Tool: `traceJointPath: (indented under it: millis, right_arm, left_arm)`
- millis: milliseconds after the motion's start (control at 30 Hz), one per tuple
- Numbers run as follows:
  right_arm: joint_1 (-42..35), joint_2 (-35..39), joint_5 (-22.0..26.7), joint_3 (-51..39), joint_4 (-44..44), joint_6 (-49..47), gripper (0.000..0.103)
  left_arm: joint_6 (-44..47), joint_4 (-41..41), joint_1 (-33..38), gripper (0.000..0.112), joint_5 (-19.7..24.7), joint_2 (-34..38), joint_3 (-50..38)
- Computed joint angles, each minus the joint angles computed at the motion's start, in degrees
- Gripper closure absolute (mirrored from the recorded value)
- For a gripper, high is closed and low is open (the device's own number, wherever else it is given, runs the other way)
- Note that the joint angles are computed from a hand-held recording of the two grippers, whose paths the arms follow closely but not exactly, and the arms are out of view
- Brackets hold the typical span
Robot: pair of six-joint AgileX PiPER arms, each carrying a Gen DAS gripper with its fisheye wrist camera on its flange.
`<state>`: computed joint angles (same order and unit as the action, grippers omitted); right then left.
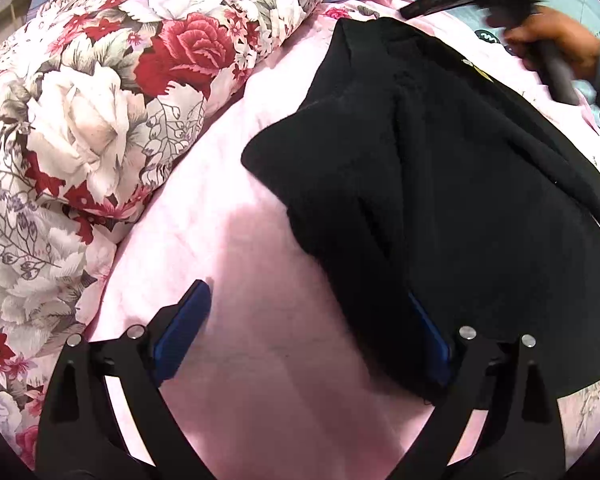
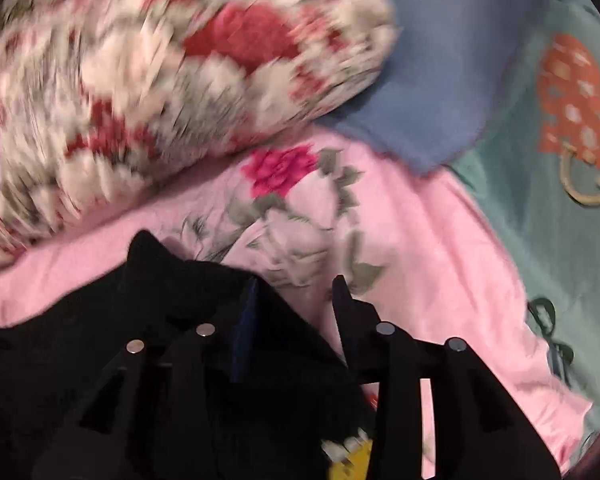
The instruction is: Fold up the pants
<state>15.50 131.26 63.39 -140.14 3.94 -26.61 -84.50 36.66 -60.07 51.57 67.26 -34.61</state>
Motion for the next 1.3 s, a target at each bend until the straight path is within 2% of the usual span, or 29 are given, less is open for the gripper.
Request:
traceJointPath:
  millis: [67, 100, 133, 200, 233, 333, 367, 400, 433, 467, 500, 600, 633, 867, 900, 967, 1000, 1067, 1200, 1233, 1267, 1300]
  right_arm:
    - [-5.8, -7.1, 1.8, 7.4, 10.0, -1.5, 0.062]
    - [-8.0, -10.9, -0.2, 13.1, 13.0, -3.2, 0.058]
    - [-10.6, -15.3, 0.2, 18.8, 15.1, -6.0, 0.056]
    - [-15.6, -23.1, -0.3, 30.3, 17.7, -11.0, 0.056]
    - [-20.0, -26.4, 1.1, 36.0, 20.6, -14.4, 0.056]
    - [-31.2, -31.6, 3.3, 49.8, 27.5, -22.5, 0.056]
    - [-34.1, -33.2, 2.3, 54.1, 28.2, -25.1, 0.056]
    - [-37.1, -35.7, -0.9, 58.9, 27.7, -29.0, 0.056]
    - [-40.3, -37.3, -3.5, 61.8, 28.2, -33.3, 0.056]
    - [-42.4, -37.8, -6.2, 63.2, 27.9, -35.3, 0.056]
    - [-45.0, -36.5, -6.8, 62.3, 28.6, -35.3, 0.056]
    - [-49.7, -31.4, -4.2, 55.9, 31.0, -34.7, 0.056]
    - [-49.8, -30.0, -5.2, 54.6, 31.0, -34.9, 0.056]
    - [-45.8, -21.8, -7.4, 48.9, 26.6, -38.3, 0.056]
    - [-45.6, -20.8, -6.5, 47.9, 26.3, -38.4, 0.060]
    - [-45.4, -19.9, -6.5, 47.1, 25.7, -39.4, 0.077]
    - [-45.1, -19.4, -5.6, 46.0, 25.2, -39.6, 0.103]
    - [-45.4, -18.4, -3.3, 43.0, 24.6, -38.2, 0.103]
    - [-46.8, -16.3, -4.3, 37.8, 27.7, -34.4, 0.103]
    - [-46.2, -15.7, -6.7, 37.3, 27.2, -31.9, 0.103]
    - [-45.2, -15.8, -9.9, 38.1, 25.0, -29.7, 0.103]
    - [-44.3, -15.3, -10.9, 38.4, 23.0, -28.7, 0.103]
  left_arm:
    - [0.6, -0.1, 0.3, 0.018, -0.1, -1.2, -0.1]
    - [0.0, -0.3, 0.1, 0.018, -1.0, -2.8, 0.9]
    - [1.3, -1.5, 1.4, 0.018, -2.6, -4.7, 1.7]
    - [8.5, -7.9, 8.4, 0.018, -9.7, -8.6, 3.9]
    - [11.9, -11.0, 11.7, 0.018, -12.2, -9.3, 4.6]
    - [14.8, -12.9, 15.3, 0.023, -15.6, -8.2, 4.2]
    - [15.0, -13.3, 15.2, 0.033, -16.3, -7.6, 3.6]
    - [17.1, -15.2, 16.3, 0.042, -17.6, -6.6, 3.0]
    - [16.8, -15.3, 16.6, 0.055, -17.4, -4.7, 1.7]
    - [14.3, -13.6, 15.0, 0.074, -15.6, -3.9, 0.8]
    - [12.7, -12.5, 13.7, 0.085, -14.1, -2.7, -0.4]
    - [8.7, -11.1, 12.5, 0.096, -12.0, -2.5, -1.4]
    - [7.2, -10.6, 11.9, 0.098, -11.4, -3.0, -1.3]
    - [-3.4, -7.2, 4.0, 0.101, -1.7, -7.6, -1.4]
    - [-3.1, -7.5, 3.9, 0.101, -0.8, -7.9, -1.8]
    - [-1.4, -8.5, 5.1, 0.101, -0.6, -7.3, -2.4]
    - [-0.8, -8.8, 5.2, 0.101, -0.1, -6.6, -2.9]
    - [-0.4, -8.4, 5.2, 0.101, 0.6, -4.1, -4.2]
    - [0.2, -8.0, 5.5, 0.100, 1.1, -1.9, -5.1]
    - [0.8, -8.6, 6.3, 0.098, 0.5, -1.7, -4.9]
    - [1.4, -8.9, 6.8, 0.091, 0.4, -1.5, -4.8]
    - [1.7, -8.7, 6.6, 0.086, 1.7, -0.6, -5.5]
